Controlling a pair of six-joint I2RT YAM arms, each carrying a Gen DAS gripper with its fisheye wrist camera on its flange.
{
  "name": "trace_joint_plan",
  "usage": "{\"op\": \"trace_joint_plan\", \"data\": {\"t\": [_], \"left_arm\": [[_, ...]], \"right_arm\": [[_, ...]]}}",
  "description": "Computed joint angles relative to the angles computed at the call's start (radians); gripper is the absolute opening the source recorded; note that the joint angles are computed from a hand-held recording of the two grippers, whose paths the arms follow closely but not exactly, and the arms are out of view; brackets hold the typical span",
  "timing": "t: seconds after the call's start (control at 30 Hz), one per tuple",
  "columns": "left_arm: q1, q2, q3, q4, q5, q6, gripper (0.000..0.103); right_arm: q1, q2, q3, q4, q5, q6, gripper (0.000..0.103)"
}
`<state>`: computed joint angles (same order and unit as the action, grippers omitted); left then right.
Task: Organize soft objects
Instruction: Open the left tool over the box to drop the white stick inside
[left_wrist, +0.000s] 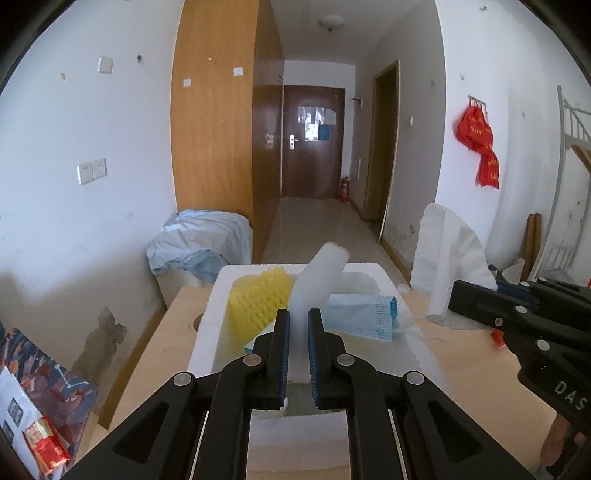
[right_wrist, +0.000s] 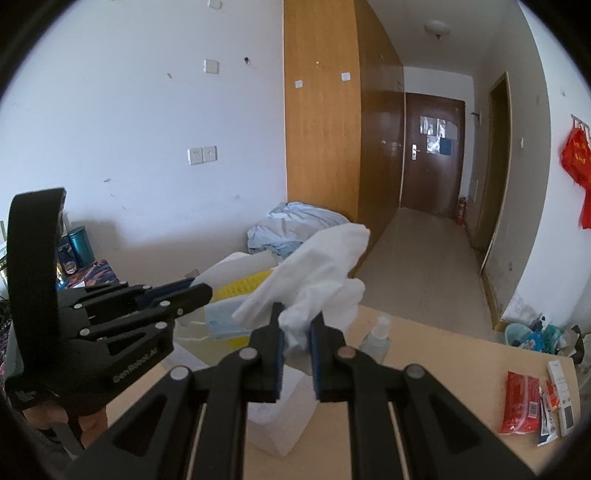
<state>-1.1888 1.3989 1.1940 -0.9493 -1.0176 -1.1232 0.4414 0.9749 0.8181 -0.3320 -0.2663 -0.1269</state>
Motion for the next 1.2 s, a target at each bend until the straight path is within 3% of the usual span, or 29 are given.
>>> {"op": "trace_joint_plan", "data": {"t": [0.33,0.4,0.53,0.6,0.67,0.73,0.97,1.2], "left_arm": [[0.051,0.004,-0.021,0.080,0.042,0.075,0.010],[0.058,0.009,-0.019,0.069,0.043,0.064,0.024],[0.060,0.004,-0.026,0.067,0.021,0.029,0.034],[0.051,0.008,-0.015,0.031,-0.001,-0.004,0.074],[0.038,0.021,-0.001,-0.008,-0.030,-0.040,0.092],[0.004,0.037,0.017,-0.083,-0.099,-0.120,0.101],[-0.016,0.044,0.030,-0.200,-0.120,-0.233,0.103],[-0.050,0.047,0.057,-0.377,-0.136,-0.415,0.103]], "right_arm": [[-0.017,0.013,0.013,-0.007,-0.008,0.001,0.015],[-0.018,0.016,0.013,-0.006,-0.010,0.002,0.015],[-0.021,0.016,0.016,-0.006,-0.011,0.000,0.015],[-0.023,0.016,0.017,-0.005,-0.012,0.002,0.015],[-0.033,0.011,0.010,-0.001,-0.021,0.001,0.015],[-0.037,0.007,0.007,0.001,-0.023,0.001,0.015],[-0.026,-0.002,-0.003,0.002,-0.020,-0.001,0.015],[-0.023,0.018,0.013,-0.008,-0.030,-0.010,0.015]]}}
